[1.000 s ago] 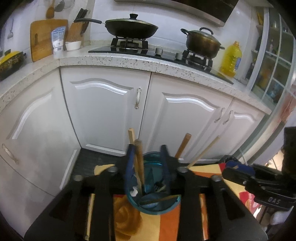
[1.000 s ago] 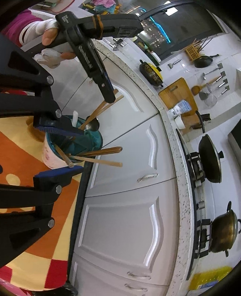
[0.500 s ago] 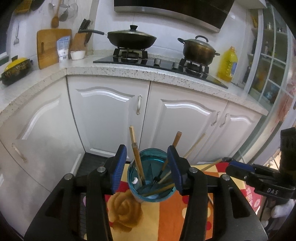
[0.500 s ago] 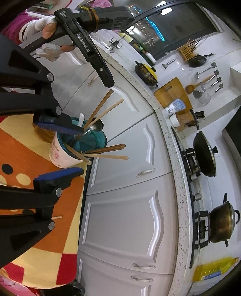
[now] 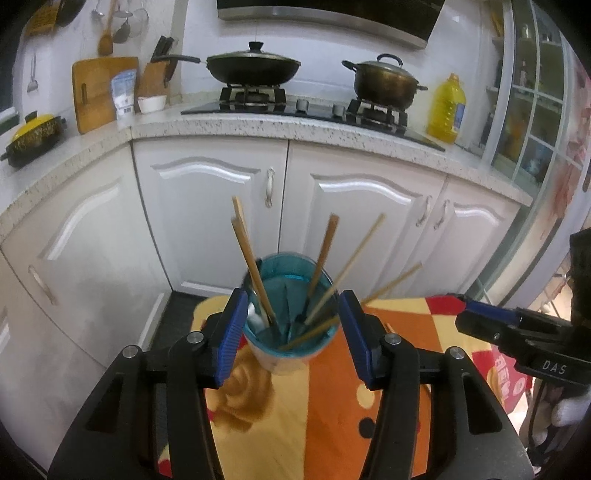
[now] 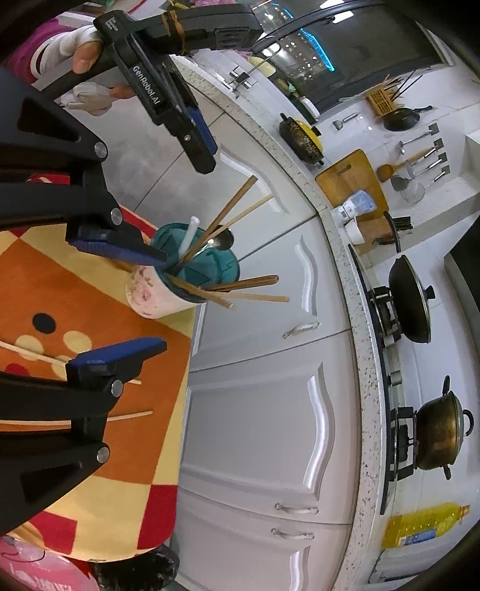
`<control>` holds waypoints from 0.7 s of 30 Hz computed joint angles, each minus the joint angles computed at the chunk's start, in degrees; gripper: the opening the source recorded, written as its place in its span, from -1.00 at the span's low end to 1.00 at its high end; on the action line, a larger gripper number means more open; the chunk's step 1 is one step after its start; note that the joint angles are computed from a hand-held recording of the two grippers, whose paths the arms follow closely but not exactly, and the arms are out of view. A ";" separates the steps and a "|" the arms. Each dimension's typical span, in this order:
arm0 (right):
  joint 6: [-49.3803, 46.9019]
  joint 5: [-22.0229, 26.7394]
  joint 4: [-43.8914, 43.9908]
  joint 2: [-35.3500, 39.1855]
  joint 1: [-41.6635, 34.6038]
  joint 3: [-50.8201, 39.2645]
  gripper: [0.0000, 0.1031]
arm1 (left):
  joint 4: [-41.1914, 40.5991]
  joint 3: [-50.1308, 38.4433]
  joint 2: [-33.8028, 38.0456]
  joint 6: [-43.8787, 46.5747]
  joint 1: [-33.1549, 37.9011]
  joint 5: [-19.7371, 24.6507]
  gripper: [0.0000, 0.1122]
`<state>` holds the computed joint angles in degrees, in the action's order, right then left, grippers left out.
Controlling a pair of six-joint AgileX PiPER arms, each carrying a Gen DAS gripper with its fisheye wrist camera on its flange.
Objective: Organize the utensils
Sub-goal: 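Open both tools and withdraw them from the cup, then grasp a wooden chopstick with the left tool while the right tool grasps the last one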
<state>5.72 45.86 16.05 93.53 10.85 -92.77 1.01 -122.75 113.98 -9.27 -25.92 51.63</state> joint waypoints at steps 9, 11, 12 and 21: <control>0.54 -0.98 -1.21 -3.66 -0.46 6.36 -0.23 | 1.49 8.18 -3.44 -1.69 -2.48 -3.50 -0.10; 0.19 -1.33 -1.19 -4.34 -0.94 8.05 -0.23 | 1.45 9.71 -3.96 -1.83 -3.00 -4.18 -0.10; 0.04 -1.46 -1.20 -4.59 -1.16 8.84 -0.23 | 1.43 10.05 -3.98 -1.84 -3.10 -4.39 -0.10; -2.14 -3.02 -1.94 1.51 -5.55 14.85 -0.29 | -3.87 14.84 -1.55 0.18 -5.24 -5.67 -0.10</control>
<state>3.58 42.85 14.11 95.03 5.29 -77.92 -2.86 -107.91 112.43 -9.09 -31.16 45.96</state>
